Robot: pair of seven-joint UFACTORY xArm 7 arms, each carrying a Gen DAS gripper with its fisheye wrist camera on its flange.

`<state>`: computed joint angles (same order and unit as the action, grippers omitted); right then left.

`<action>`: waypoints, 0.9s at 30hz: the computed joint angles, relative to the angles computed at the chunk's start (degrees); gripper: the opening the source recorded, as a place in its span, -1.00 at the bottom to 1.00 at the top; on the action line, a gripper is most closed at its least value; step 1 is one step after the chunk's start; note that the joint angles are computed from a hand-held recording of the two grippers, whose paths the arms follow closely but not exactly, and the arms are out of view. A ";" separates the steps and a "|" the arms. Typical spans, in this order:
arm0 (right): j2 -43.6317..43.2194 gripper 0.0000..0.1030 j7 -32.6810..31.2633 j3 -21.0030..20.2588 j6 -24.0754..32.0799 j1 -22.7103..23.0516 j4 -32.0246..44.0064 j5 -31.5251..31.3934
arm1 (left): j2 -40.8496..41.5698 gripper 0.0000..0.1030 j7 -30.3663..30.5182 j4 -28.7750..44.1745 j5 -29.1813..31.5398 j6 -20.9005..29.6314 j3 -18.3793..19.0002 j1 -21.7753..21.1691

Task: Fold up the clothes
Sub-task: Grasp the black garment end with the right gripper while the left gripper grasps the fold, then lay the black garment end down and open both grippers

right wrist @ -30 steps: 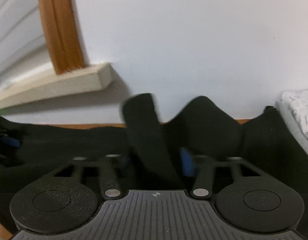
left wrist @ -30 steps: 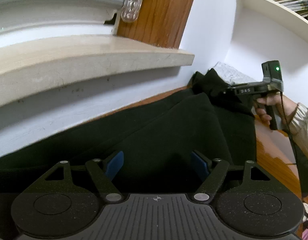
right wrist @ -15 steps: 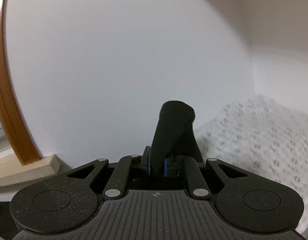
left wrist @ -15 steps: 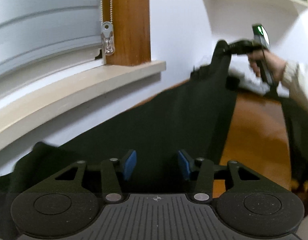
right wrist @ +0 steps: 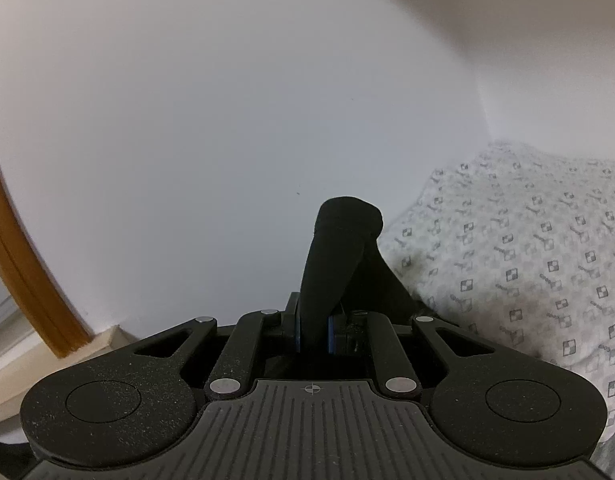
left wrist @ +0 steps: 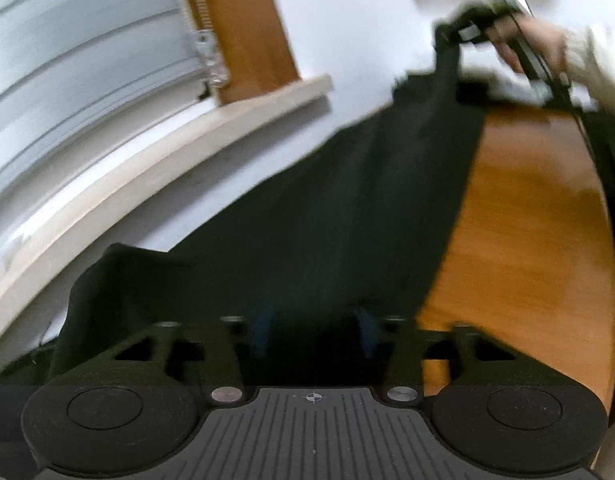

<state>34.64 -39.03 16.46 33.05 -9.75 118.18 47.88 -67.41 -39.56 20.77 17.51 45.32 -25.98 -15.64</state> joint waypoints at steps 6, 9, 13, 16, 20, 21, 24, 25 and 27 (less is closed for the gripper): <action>4.53 -0.78 4.27 -1.47 3.25 2.07 7.81 -4.94 | -10.56 -0.91 -4.05 -3.84 0.46 -5.07 1.58 3.32; 9.98 -0.79 3.47 0.82 4.53 3.69 18.54 -6.63 | -12.29 -0.91 -3.68 -3.32 0.79 -5.89 1.71 5.06; 10.58 -0.80 -8.46 10.09 1.11 1.56 23.08 1.01 | -13.39 -0.92 -1.79 -1.92 -0.13 -5.52 2.29 5.16; 6.76 -0.79 -11.94 8.47 -0.15 -0.36 17.50 4.27 | -12.34 -0.92 -0.29 -1.99 -2.87 -4.19 2.01 2.11; 5.35 -0.60 -2.50 -4.00 6.13 2.92 12.67 -9.41 | -7.28 -0.88 -0.05 -3.35 -7.28 -4.78 2.44 -2.46; 5.28 -0.52 -0.28 -6.22 8.47 3.41 11.01 -13.11 | -5.82 -0.78 0.08 -3.58 -8.12 -5.02 2.78 -3.47; 1.13 -0.14 -3.73 -4.39 7.67 0.10 1.15 -13.32 | -4.74 -0.43 -0.24 -3.98 -8.83 -5.81 3.06 -4.84; -0.47 -0.06 -5.41 -3.40 6.69 -1.36 -1.92 -11.40 | -5.65 -0.34 -0.61 -4.12 -8.92 -6.39 3.57 -4.84; -3.04 0.01 -8.06 -2.48 6.15 -3.72 -6.54 -7.72 | -7.39 -0.13 -1.14 -4.12 -8.88 -7.46 4.22 -4.33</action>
<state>31.60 -47.09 13.98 39.20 -13.46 111.64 40.16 -74.80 -40.69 16.65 8.63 37.86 -21.75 -19.97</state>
